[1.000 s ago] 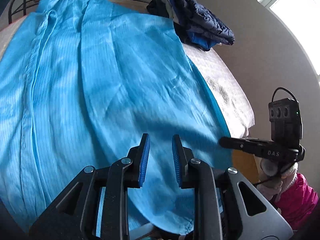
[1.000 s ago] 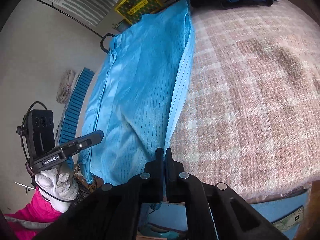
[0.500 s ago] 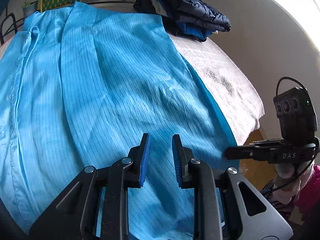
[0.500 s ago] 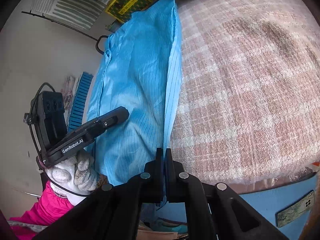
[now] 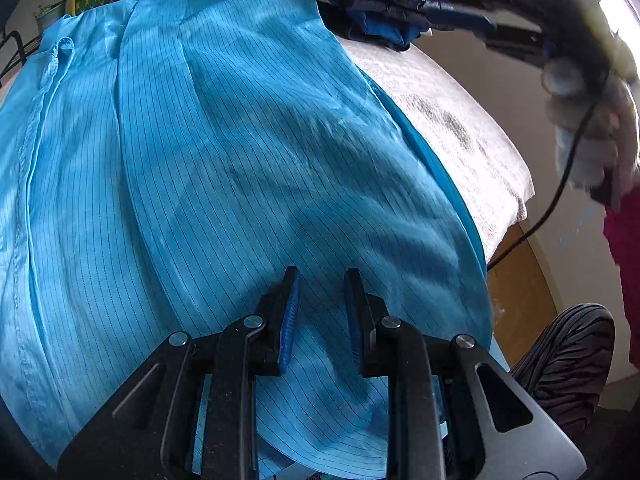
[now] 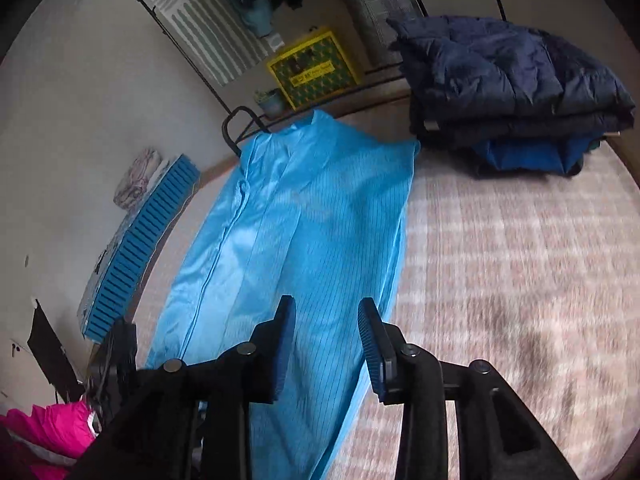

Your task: Fold large clothes

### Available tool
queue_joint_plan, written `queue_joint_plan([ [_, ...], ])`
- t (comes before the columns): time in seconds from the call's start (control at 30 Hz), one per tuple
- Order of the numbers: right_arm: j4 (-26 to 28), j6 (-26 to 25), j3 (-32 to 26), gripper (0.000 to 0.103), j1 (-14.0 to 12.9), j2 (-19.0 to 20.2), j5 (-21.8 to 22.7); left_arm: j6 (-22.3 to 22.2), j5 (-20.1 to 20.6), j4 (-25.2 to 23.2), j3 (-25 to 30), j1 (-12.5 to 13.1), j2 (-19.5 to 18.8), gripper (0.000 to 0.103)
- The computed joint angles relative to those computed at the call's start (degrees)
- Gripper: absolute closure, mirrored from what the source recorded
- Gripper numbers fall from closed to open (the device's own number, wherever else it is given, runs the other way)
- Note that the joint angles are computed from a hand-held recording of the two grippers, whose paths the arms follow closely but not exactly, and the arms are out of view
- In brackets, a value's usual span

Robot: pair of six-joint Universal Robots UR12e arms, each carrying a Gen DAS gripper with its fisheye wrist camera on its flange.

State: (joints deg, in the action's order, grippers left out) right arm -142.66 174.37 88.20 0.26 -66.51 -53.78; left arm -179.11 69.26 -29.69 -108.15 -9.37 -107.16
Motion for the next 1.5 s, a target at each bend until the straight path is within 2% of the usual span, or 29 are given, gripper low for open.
queue_joint_plan([
  [0.2, 0.7, -1.1, -14.6, 0.076, 3.5, 10.5, -6.0, 1.7, -0.9, 0.0, -0.1, 0.2, -0.2, 0.082],
  [0.4, 4.1, 3.9, -27.8, 0.077, 5.3, 20.1, -11.0, 2.8, -2.0, -0.5, 0.1, 0.6, -0.4, 0.082],
  [0.5, 7.7, 3.2, -28.3, 0.077, 5.5, 20.8, -13.1, 2.4, -4.0, -1.0, 0.2, 1.2, -0.5, 0.082],
  [0.6, 8.4, 0.9, -24.8, 0.077, 4.9, 19.5, -10.1, 2.5, -5.6, -1.2, 0.3, 1.8, -0.8, 0.082],
  [0.63, 10.1, -0.5, -24.7, 0.077, 5.0, 19.5, -10.8, 2.6, -6.0, -1.1, 0.2, 1.9, -0.7, 0.082],
  [0.67, 11.1, -1.8, -24.6, 0.080, 5.4, 19.4, -13.5, 2.5, -6.2, -0.9, 0.1, 2.0, -0.7, 0.082],
  [0.7, 10.8, -2.8, -24.4, 0.080, 5.6, 19.3, -14.8, 2.6, -6.2, -0.8, 0.1, 2.0, -0.7, 0.082],
  [0.8, 7.0, -1.0, -24.3, 0.077, 5.3, 19.0, -13.9, 3.1, -6.0, -0.5, -0.1, 2.0, -0.6, 0.082],
  [0.87, 5.2, -1.0, -26.0, 0.064, 5.8, 19.6, -16.3, 3.2, -6.1, -0.2, -0.3, 2.0, -0.5, 0.082],
  [0.93, 7.3, -2.4, -29.2, 0.058, 6.4, 20.9, -18.0, 3.1, -6.3, 0.0, -0.5, 2.1, -0.5, 0.082],
  [1.07, 15.5, -6.3, -36.6, 0.057, 8.0, 24.6, -24.1, 3.1, -6.8, 0.1, -0.7, 2.4, -0.4, 0.082],
  [1.13, 18.6, -6.4, -38.9, 0.057, 8.2, 25.9, -23.7, 3.5, -6.9, 0.1, -0.7, 2.4, -0.5, 0.082],
  [1.2, 19.6, -6.3, -39.5, 0.075, 8.2, 26.4, -22.7, 3.9, -6.8, 0.3, -0.8, 2.4, -0.4, 0.082],
  [1.23, 20.1, -6.5, -39.7, 0.098, 8.2, 26.5, -21.9, 4.0, -6.7, 0.4, -0.9, 2.3, -0.4, 0.082],
  [1.27, 19.8, -7.0, -39.6, 0.103, 8.2, 26.5, -21.6, 4.0, -6.6, 0.5, -0.9, 2.3, -0.4, 0.082],
  [1.3, 18.2, -7.8, -39.1, 0.103, 8.4, 26.4, -22.5, 3.9, -6.5, 0.7, -1.0, 2.2, -0.4, 0.082],
  [1.37, 14.2, -8.2, -39.2, 0.103, 9.4, 26.8, -28.3, 3.7, -6.3, 1.2, -1.2, 2.0, -0.4, 0.082],
  [1.4, 13.5, -6.5, -40.3, 0.103, 9.9, 27.5, -31.8, 3.6, -6.2, 1.4, -1.2, 2.0, -0.4, 0.082],
  [1.43, 13.3, -4.4, -41.1, 0.103, 9.9, 28.0, -33.1, 3.6, -6.1, 1.4, -1.2, 1.9, -0.5, 0.082],
  [1.47, 12.0, -2.7, -40.9, 0.103, 9.6, 27.9, -32.0, 3.7, -6.0, 1.4, -1.1, 1.9, -0.5, 0.082],
  [1.5, 11.4, -1.5, -40.5, 0.103, 9.1, 27.5, -28.5, 3.8, -5.9, 1.4, -1.1, 1.8, -0.5, 0.082],
])
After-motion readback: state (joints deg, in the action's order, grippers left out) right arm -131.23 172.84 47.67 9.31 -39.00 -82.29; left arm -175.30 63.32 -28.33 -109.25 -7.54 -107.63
